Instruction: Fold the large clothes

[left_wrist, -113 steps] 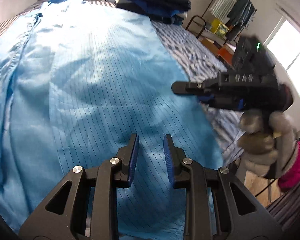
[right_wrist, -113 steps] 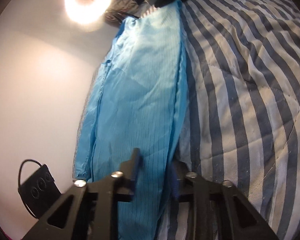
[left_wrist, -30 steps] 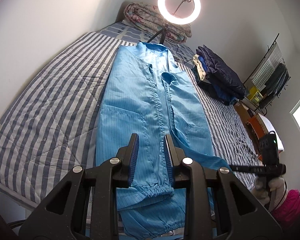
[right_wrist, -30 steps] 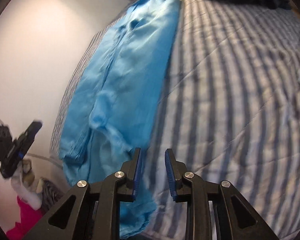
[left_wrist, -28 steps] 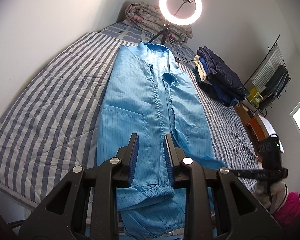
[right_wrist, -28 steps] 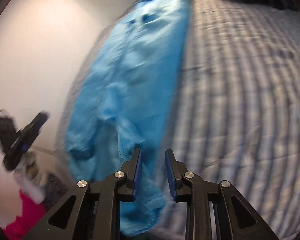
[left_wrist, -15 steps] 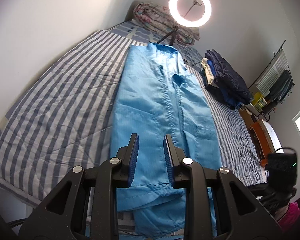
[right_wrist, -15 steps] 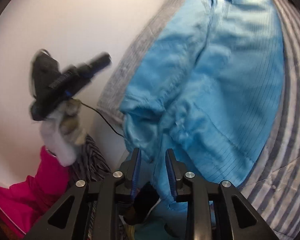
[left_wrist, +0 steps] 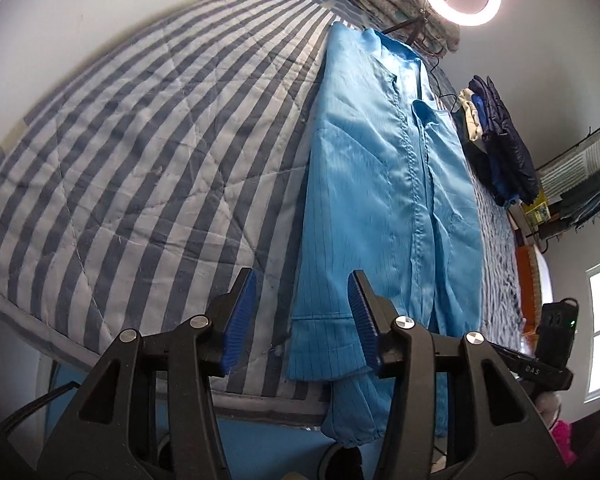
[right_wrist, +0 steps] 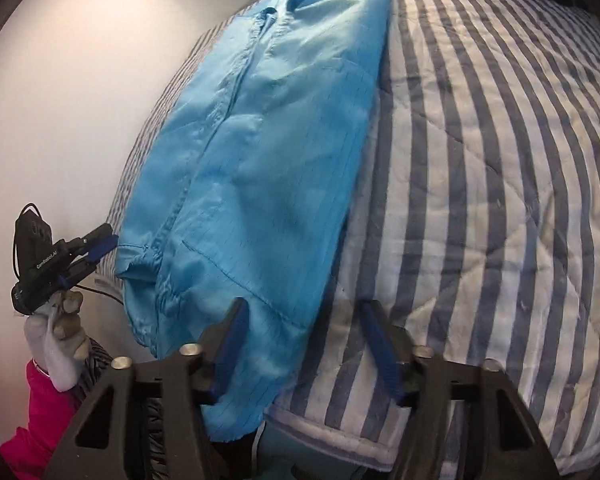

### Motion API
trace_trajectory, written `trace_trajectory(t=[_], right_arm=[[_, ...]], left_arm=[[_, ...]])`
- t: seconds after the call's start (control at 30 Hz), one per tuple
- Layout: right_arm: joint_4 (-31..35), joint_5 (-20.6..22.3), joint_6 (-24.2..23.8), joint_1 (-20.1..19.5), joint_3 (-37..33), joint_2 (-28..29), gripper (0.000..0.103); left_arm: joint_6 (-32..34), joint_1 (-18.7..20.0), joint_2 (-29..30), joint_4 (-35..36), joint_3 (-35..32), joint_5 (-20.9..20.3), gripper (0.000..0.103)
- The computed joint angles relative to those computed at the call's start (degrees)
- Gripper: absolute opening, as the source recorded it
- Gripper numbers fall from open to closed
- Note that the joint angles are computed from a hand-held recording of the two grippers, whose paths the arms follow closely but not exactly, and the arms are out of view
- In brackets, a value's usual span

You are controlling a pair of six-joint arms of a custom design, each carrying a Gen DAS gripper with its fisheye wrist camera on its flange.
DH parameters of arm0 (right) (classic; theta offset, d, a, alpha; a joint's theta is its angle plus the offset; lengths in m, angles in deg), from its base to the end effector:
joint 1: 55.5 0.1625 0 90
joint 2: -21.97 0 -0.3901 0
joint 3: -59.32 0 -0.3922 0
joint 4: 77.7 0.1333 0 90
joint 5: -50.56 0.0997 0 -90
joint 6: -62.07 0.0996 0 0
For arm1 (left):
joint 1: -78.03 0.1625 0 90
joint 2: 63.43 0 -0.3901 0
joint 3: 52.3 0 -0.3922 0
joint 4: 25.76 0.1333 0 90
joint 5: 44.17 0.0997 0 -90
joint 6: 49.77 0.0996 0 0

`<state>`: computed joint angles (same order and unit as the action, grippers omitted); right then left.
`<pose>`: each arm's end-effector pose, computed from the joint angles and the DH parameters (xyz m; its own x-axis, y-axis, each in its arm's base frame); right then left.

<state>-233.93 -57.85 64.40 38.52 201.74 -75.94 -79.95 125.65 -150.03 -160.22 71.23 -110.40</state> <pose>0.1264 -0.3456 0.2230 -0.9565 0.0877 0.2781 -0.0263 0.9239 -0.3817 -0.1735 -0.4474 0.2390 -0.9511 0.1314 -0.2795 0.2199 0.9235 -0.3142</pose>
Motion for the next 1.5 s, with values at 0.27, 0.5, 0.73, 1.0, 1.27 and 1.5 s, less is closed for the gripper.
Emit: trace_trajectory(t=[0.27, 0.5, 0.73, 1.0, 1.27, 1.5], right_arm=[[-2.2, -8.6, -1.9, 6.6, -2.8, 3.0, 0.035], [-3.7, -9.6, -4.6, 7.6, -9.9, 5.5, 0.045], [-4.9, -10.4, -7.9, 6.5, -19.5, 11.7, 0.051], [-4.1, -10.4, -10.0, 4.0, -31.6, 20.7, 0.051], [-0.4, -14.2, -12.1, 3.0, -47.1, 33.0, 0.051], [3.6, -15.7, -12.1, 2.2, -57.3, 41.9, 0.051]], left_arm=[[2.0, -5.3, 0.0, -3.5, 1.3, 1.3, 0.048], [4.7, -9.3, 4.4, -9.1, 1.8, -6.0, 0.048], [5.3, -9.4, 10.3, -10.7, 0.2, -12.0, 0.048], [7.2, -8.8, 14.0, -9.6, -0.4, -14.0, 0.047], [9.9, -7.8, 17.0, -5.3, -2.0, -15.3, 0.027], [11.8, -6.8, 18.3, -5.0, -2.6, -16.5, 0.016]])
